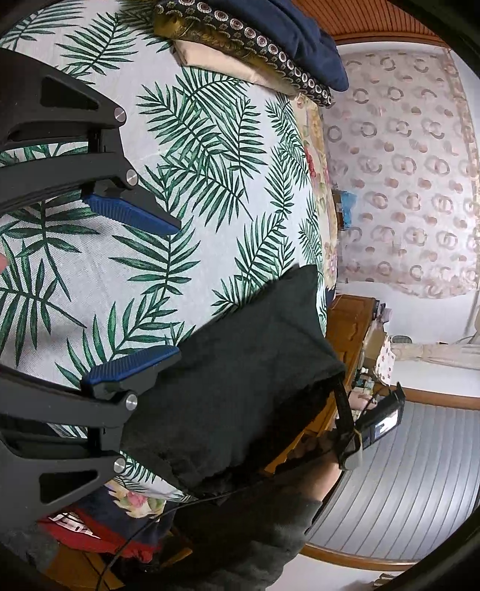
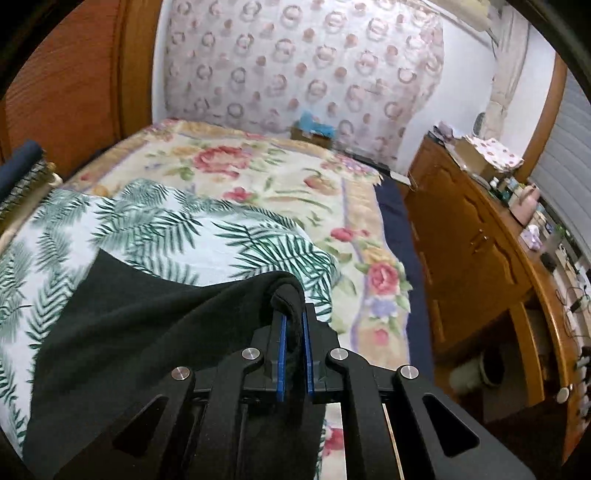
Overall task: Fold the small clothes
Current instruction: 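Lift the folded shirt off the bed with the right tool, then lower the shirt and close the left tool on its edge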
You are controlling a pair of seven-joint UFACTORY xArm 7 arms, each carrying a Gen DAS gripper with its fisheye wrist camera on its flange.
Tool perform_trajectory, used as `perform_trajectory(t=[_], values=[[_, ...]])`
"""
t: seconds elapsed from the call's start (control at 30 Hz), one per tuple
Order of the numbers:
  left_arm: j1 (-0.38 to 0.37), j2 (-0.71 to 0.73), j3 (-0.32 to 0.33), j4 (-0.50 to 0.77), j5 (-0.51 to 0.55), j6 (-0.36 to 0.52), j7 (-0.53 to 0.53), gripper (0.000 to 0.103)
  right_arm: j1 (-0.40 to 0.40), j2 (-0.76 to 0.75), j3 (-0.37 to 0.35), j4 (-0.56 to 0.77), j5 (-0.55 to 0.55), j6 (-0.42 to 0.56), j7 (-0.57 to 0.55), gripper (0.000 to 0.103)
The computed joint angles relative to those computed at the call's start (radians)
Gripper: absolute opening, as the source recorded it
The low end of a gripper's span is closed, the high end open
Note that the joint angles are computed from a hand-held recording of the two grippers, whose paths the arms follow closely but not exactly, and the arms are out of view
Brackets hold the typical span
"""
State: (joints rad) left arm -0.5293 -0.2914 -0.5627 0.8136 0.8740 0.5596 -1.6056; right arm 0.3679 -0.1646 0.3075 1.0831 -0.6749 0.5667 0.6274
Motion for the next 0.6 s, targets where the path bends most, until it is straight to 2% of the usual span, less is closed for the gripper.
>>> perform_trajectory(t=[0.03,0.1,0.13,0.17,0.27,0.33,0.43,0.6], values=[[0.001,0.002,0.001,0.0,0.002,-0.003,0.0,0.063,-0.001,0.031,0.012,0.033,-0.015,0.031,0.016,0.008],[0.0,0.002,0.0,0.0,0.005,-0.003,-0.001,0.063,0.018,0.069,0.012,0.082,0.0,0.11,0.016,0.018],[0.0,0.004,-0.001,0.001,0.006,-0.003,-0.002,0.063,0.029,0.078,0.01,0.09,-0.005,0.139,0.032,0.029],[0.0,0.006,-0.001,0.002,0.009,-0.005,-0.004,0.063,0.036,0.075,0.003,0.088,-0.01,0.149,0.041,0.037],[-0.003,0.016,-0.002,0.009,0.015,-0.006,-0.006,0.063,0.044,0.017,-0.02,0.03,0.023,0.102,0.049,0.044],[-0.006,0.024,-0.001,0.013,0.021,-0.008,-0.012,0.063,0.043,-0.062,-0.03,-0.043,0.074,0.056,0.035,0.045],[-0.014,0.044,-0.001,0.028,0.037,-0.008,-0.024,0.063,0.072,-0.216,-0.055,-0.194,0.218,-0.023,-0.055,0.045],[-0.047,0.107,0.015,0.075,0.07,0.001,-0.031,0.063,0.14,-0.488,-0.045,-0.443,0.378,-0.049,-0.126,0.045]])
